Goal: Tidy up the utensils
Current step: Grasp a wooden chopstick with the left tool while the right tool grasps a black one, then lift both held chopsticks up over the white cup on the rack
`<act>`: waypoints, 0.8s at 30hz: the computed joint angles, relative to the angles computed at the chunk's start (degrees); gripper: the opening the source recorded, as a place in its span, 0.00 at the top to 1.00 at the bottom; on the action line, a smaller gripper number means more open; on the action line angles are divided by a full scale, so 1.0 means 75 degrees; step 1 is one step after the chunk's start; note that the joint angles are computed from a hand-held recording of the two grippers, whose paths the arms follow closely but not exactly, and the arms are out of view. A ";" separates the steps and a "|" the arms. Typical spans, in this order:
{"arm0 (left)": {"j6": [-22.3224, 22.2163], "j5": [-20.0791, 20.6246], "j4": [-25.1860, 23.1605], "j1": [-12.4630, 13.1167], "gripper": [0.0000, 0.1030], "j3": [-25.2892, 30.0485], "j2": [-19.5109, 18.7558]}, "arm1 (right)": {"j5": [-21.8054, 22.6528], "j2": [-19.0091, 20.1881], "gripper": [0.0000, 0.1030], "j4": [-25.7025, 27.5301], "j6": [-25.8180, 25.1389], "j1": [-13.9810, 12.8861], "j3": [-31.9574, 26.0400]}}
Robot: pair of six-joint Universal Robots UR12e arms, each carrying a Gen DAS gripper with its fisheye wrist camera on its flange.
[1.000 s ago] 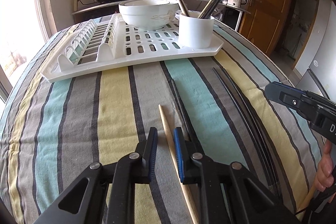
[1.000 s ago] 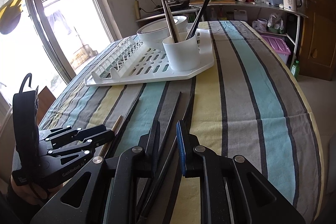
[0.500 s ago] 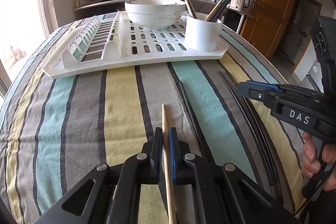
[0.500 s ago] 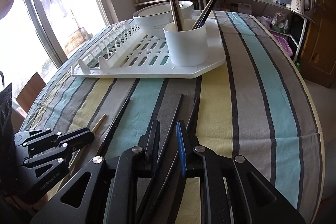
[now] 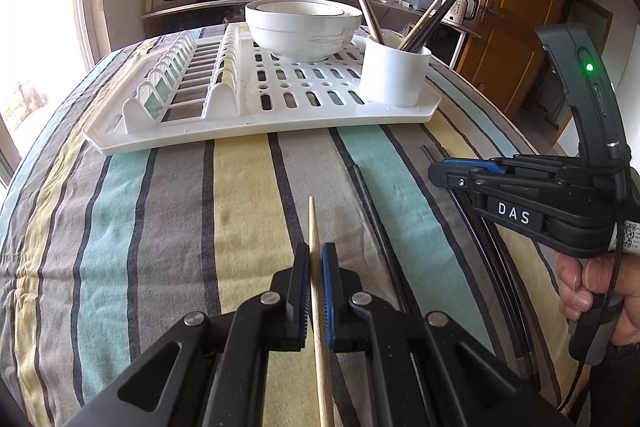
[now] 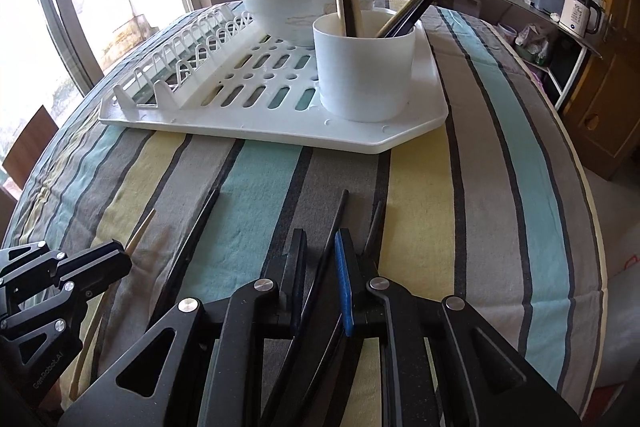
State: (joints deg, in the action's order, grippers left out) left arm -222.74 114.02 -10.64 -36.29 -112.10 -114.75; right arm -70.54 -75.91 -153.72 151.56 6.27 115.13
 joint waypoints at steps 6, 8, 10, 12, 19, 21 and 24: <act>0.0085 0.0136 0.0032 -0.0009 0.94 -0.0027 0.0099 | 0.0495 -0.0052 0.94 0.0126 0.0065 -0.0122 -0.0040; 0.0131 0.0176 0.0057 -0.0006 0.94 -0.0027 0.0126 | 0.0793 -0.0137 0.94 0.0051 0.0114 -0.0215 0.0007; 0.0170 0.0223 0.0091 -0.0009 0.95 -0.0031 0.0165 | 0.1033 -0.0238 0.94 -0.0067 0.0148 -0.0283 0.0044; 0.0232 0.0293 0.0152 -0.0013 0.94 -0.0032 0.0213 | 0.1291 -0.0347 0.94 -0.0237 0.0207 -0.0360 0.0095; 0.0591 0.0731 0.0572 -0.0075 0.95 -0.0025 0.0411 | 0.2183 -0.0754 0.95 -0.0951 0.0560 -0.0667 0.0307; 0.0706 0.0853 0.0752 -0.0094 0.95 -0.0035 0.0470 | 0.2404 -0.0853 0.95 -0.1186 0.0675 -0.0744 0.0376; 0.0841 0.1032 0.0981 -0.0107 0.95 -0.0054 0.0557 | 0.2681 -0.0994 0.95 -0.1530 0.0806 -0.0849 0.0465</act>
State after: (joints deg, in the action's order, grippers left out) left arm -216.43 121.75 -3.28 -37.09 -112.51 -110.58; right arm -50.43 -83.37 -165.20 157.61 -0.10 118.62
